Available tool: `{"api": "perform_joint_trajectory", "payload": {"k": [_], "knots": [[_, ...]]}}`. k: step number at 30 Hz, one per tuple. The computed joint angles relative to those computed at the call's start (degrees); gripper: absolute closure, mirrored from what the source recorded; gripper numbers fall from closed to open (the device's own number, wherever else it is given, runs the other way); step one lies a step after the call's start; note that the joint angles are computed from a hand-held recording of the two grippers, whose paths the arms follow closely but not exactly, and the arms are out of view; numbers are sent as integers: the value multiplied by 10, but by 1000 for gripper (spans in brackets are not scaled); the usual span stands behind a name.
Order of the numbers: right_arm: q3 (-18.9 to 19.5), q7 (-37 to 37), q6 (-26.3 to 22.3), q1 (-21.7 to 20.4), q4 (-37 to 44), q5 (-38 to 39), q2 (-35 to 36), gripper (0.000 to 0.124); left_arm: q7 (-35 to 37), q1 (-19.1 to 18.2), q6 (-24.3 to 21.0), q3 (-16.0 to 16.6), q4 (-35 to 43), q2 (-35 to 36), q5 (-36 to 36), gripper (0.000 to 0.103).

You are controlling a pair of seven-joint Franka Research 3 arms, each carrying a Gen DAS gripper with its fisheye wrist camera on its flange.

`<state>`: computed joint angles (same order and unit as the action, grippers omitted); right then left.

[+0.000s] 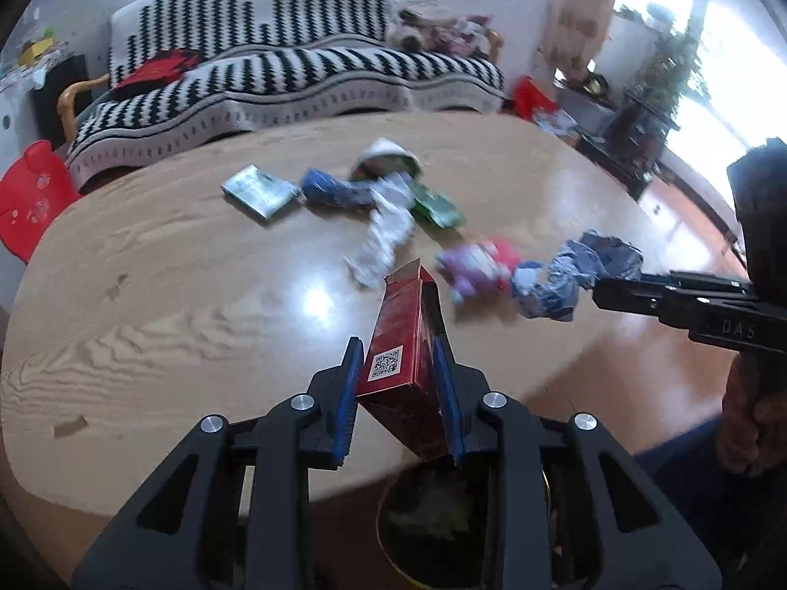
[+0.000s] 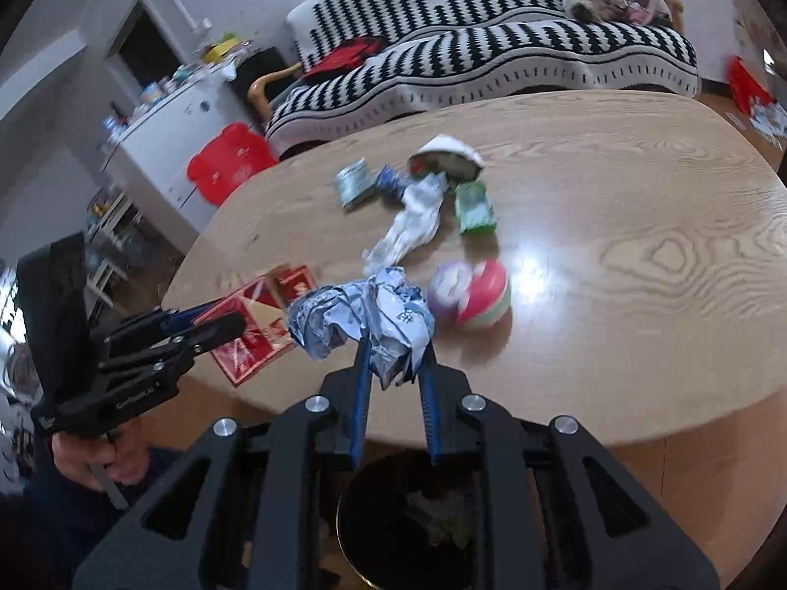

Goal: Collect trash
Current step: 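Carry the red box and crumpled paper over the black bin and release both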

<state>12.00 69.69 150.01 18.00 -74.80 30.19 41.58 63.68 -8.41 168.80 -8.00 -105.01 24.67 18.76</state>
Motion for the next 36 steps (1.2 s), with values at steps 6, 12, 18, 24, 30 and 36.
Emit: {"api": "perform_joint_trajectory", "payload": {"k": [6, 12, 18, 24, 30, 36], "knots": [[10, -29, 33, -5, -123, 22, -64, 105, 7, -3, -3, -16, -56, -21, 1, 75], [11, -46, 25, -7, -217, 42, -102, 105, 66, 27, -5, -70, -113, -34, -60, 79], [-4, -26, -5, 8, -244, 25, -107, 105, 119, 34, -33, -100, -124, -24, -107, 81], [-7, -17, -18, 9, -245, 21, -103, 105, 153, 23, -62, -99, -116, -11, -134, 81], [-8, -15, -25, 9, -241, 17, -101, 105, 153, 14, -78, -88, -106, -5, -142, 81], [-11, -8, -28, 12, -236, 10, -99, 105, 159, 10, -84, -86, -101, -1, -145, 81]]}}
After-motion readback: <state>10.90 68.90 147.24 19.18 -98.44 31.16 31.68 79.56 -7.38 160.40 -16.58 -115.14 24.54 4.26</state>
